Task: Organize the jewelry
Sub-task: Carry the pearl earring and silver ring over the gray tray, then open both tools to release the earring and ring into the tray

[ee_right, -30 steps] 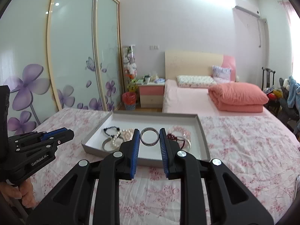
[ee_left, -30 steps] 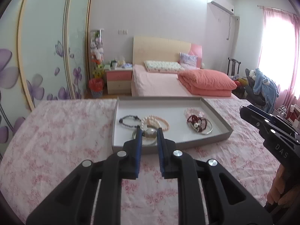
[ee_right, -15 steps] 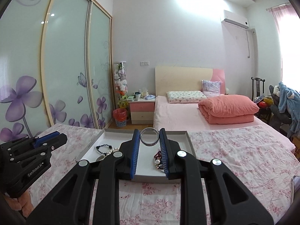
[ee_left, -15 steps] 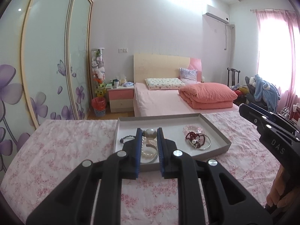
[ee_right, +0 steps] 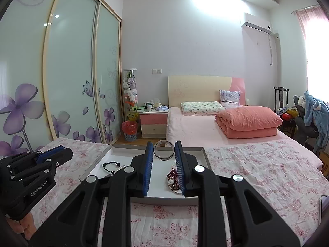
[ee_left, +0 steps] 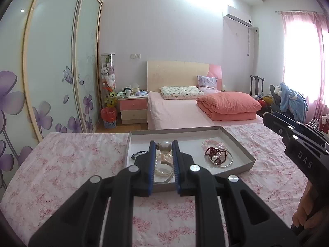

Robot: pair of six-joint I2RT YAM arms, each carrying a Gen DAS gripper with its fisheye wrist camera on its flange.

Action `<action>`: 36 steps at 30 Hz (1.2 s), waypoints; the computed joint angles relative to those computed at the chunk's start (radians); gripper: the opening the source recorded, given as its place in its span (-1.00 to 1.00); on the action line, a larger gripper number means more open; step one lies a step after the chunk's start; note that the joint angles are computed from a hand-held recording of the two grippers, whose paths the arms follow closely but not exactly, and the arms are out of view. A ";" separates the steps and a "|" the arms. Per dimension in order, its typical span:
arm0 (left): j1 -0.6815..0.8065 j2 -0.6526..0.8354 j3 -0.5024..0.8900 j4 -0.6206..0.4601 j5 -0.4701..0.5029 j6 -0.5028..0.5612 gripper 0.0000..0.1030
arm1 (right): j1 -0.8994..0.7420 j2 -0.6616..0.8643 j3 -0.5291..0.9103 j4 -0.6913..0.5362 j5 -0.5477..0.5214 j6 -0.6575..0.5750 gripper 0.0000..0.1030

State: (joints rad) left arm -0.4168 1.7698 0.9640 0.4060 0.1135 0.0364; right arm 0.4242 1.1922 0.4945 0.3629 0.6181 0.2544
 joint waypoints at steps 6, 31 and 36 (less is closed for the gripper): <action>0.009 0.030 0.033 -0.023 0.014 -0.007 -0.68 | -0.006 0.026 0.016 -0.002 -0.010 -0.005 -0.56; 0.001 0.327 0.425 -0.207 0.041 -0.027 -0.68 | -0.201 0.271 0.184 -0.003 -0.215 0.027 -0.56; -0.007 0.427 0.561 -0.291 0.052 -0.030 -0.67 | -0.272 0.407 0.285 -0.041 -0.322 0.056 -0.56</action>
State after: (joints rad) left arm -0.4236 2.1967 1.5249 0.1146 0.1658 0.0066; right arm 0.1520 1.5992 0.7791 0.3222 0.2959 0.3103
